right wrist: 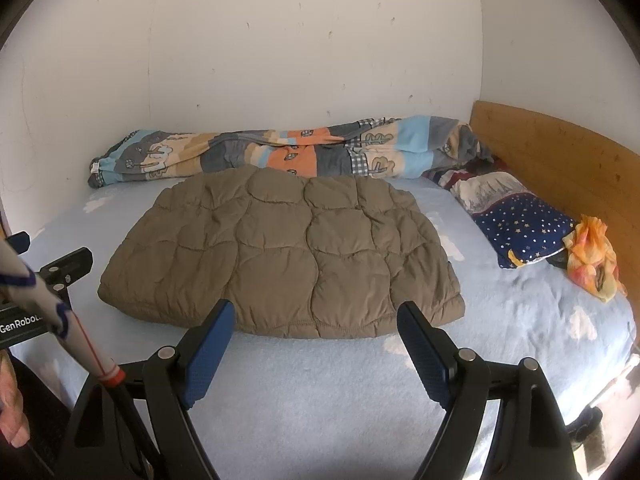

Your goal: Fold large clothes

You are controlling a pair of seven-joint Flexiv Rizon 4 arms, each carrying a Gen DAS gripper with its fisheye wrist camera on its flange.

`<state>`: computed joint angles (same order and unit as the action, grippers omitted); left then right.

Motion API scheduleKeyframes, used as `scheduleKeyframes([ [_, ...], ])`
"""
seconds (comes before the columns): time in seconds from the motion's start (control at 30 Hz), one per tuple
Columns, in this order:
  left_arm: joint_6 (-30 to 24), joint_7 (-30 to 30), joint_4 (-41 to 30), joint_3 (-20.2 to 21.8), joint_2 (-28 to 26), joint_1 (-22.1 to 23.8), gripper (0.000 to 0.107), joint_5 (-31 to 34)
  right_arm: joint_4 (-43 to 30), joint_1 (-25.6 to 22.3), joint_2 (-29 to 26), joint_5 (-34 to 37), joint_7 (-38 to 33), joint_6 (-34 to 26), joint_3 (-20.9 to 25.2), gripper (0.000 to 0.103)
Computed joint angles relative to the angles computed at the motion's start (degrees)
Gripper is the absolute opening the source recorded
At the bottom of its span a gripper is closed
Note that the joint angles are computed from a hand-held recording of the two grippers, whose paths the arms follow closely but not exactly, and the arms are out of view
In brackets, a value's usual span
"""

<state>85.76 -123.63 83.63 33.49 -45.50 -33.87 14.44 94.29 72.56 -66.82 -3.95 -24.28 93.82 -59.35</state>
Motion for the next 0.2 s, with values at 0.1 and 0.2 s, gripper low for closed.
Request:
scheduleKeyframes([
  [0.1,0.9,0.4,0.91,-1.41,0.7,1.0,0.101,-0.35,0.07,-0.34,0.21,0.01,-0.29,0.2,0.34,0.087],
  [0.2,0.71,1.39,1.28,-2.51,1.06,1.71,0.101,-1.22,0.18,-0.46,0.37,0.23,-0.32,0.24,0.57,0.087],
])
